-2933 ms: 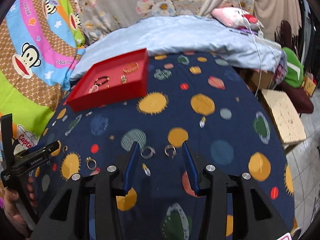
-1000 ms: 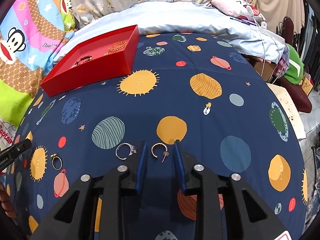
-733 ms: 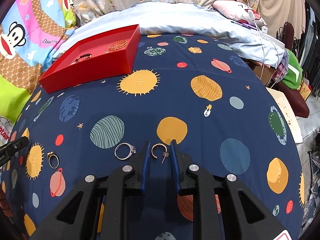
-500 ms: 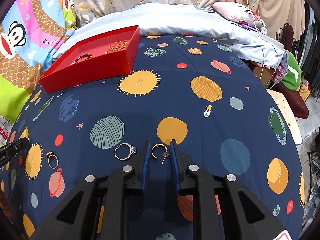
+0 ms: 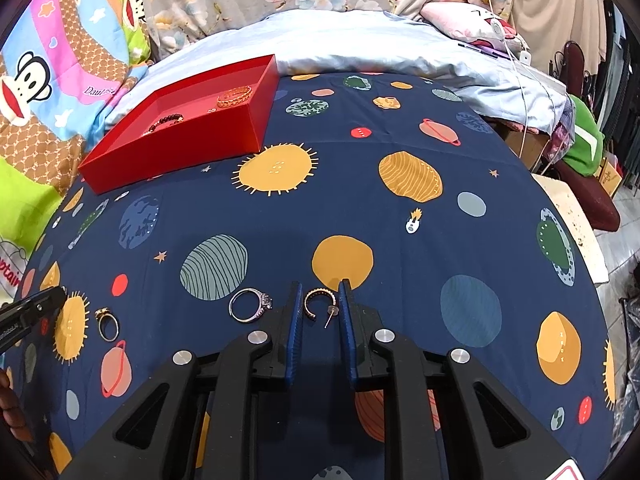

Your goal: Organize jewelry

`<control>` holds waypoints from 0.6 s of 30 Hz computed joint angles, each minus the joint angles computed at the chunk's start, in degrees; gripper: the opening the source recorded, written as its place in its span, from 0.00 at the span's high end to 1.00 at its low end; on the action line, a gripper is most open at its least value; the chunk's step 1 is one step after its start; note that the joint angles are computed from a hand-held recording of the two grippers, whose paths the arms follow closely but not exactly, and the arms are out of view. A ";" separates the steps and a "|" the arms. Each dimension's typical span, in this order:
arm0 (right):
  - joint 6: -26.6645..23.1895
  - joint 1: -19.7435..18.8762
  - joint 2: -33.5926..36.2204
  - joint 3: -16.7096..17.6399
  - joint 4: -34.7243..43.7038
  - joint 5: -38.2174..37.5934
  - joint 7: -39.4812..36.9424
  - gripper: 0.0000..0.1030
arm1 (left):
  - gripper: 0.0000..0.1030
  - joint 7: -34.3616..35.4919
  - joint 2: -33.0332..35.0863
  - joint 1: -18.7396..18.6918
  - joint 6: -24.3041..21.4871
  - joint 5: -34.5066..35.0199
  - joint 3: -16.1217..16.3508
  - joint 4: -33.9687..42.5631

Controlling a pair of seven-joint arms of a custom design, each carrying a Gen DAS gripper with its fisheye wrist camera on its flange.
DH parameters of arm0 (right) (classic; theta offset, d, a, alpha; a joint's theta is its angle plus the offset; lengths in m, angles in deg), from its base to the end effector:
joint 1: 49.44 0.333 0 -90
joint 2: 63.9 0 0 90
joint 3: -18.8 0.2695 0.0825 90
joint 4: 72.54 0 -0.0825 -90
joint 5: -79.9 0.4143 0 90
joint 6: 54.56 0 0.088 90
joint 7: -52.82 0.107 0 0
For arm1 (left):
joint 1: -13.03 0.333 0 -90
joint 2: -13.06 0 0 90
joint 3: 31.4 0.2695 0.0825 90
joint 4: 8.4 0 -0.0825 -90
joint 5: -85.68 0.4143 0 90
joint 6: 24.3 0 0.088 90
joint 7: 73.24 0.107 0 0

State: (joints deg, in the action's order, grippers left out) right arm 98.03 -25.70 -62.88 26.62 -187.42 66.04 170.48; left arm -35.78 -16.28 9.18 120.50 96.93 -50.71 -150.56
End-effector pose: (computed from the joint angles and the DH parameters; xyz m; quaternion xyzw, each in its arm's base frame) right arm 0.5335 0.3354 0.4604 -0.7458 0.5820 -0.1652 0.2788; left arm 0.4480 -0.1959 0.4654 -0.7896 0.5359 -0.2317 0.1889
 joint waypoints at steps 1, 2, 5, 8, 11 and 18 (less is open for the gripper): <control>0.10 -0.04 -0.18 0.00 -0.23 0.78 -0.35 0.84 | 0.84 0.51 -0.33 -0.43 0.40 -0.58 0.48 -0.35; 0.16 -0.08 -0.52 0.03 -0.50 2.51 -1.21 0.84 | 0.84 0.84 -0.73 -0.69 0.55 -1.07 0.76 -0.65; 0.41 -0.03 -1.79 0.10 -1.64 4.75 -2.03 0.84 | 0.84 1.83 -2.23 -1.20 0.99 -2.39 1.20 -1.57; 0.63 0.10 -3.49 0.15 -2.76 5.29 -2.38 0.84 | 0.84 2.45 -3.95 -1.21 0.90 -2.97 0.94 -2.29; 0.84 0.36 -5.31 0.11 -3.75 6.70 -3.39 0.84 | 0.84 3.20 -6.08 -1.37 0.82 -3.79 0.94 -2.96; 2.04 1.18 -8.28 0.15 -4.45 8.49 -5.63 0.84 | 0.84 3.92 -10.74 -0.38 0.82 -4.81 0.36 -3.42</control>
State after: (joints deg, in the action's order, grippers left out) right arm 100.06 -24.52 -71.16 26.77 -191.87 74.53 164.85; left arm -31.87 -27.02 8.81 121.32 92.13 -50.35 -153.98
